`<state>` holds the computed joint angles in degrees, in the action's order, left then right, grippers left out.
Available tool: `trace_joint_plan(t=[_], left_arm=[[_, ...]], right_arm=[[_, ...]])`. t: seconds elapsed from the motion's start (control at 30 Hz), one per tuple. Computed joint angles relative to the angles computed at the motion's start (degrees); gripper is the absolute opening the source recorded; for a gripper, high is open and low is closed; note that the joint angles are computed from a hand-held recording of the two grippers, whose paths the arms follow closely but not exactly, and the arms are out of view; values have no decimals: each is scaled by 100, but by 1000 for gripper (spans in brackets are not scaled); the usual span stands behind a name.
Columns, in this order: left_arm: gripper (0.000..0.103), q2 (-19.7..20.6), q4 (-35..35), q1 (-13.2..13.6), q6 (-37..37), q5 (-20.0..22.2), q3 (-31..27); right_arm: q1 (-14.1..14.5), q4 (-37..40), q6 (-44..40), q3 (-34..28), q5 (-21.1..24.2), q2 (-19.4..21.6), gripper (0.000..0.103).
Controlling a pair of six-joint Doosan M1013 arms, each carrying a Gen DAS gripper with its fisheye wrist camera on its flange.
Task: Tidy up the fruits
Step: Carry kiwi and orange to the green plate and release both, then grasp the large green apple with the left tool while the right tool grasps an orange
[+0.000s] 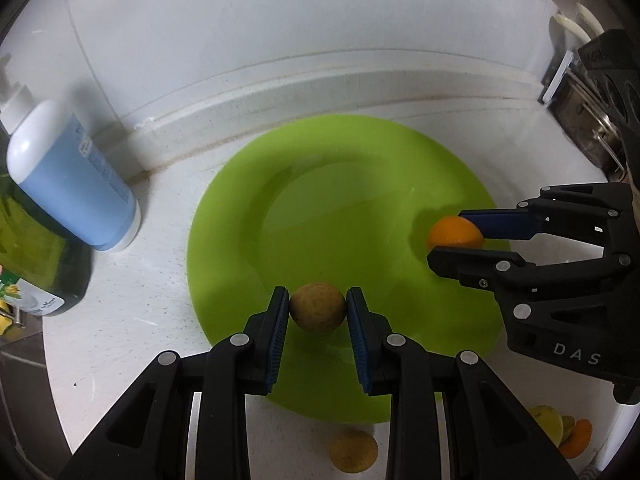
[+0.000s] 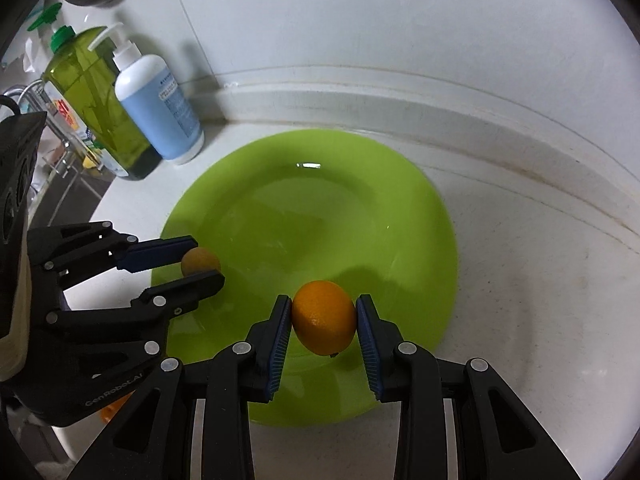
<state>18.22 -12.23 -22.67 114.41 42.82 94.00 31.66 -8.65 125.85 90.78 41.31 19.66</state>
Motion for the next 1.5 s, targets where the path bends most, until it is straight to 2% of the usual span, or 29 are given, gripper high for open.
trace_joint_plan(t=[0.4,0.53,0.6,0.7,0.87,0.93,1.03,1.2,1.5], left_arm=[[30,43,-12,6,24,-12,-14],[50,-18,44,-13,-163,-109,13],[53,-109,98,-22,-245,-210,65],[59,-348,136,-18,-316,-488,235],[66,-970,-51,9,-186,-1274,759],[68,-1227,-267,46,-23,-1504,973],[72,-1555,-615,116,261,-1716,1246],[78,-2049,-433,107,144,-2063,1675],[87,-2675,-679,167,507,-2461,2297]], right_arm=[[-67,318,-259,-18,33,79,34],[-37,158,-88,26,-29,46,36],[26,-138,141,45,-68,0,43],[138,-695,621,135,-153,-145,48],[449,-2106,2089,389,-158,-521,50],[644,-2824,2773,483,-46,-661,59],[890,-3460,3497,598,65,-822,61],[1355,-4236,4491,744,368,-996,62],[2053,-5076,5479,921,1123,-1113,65]])
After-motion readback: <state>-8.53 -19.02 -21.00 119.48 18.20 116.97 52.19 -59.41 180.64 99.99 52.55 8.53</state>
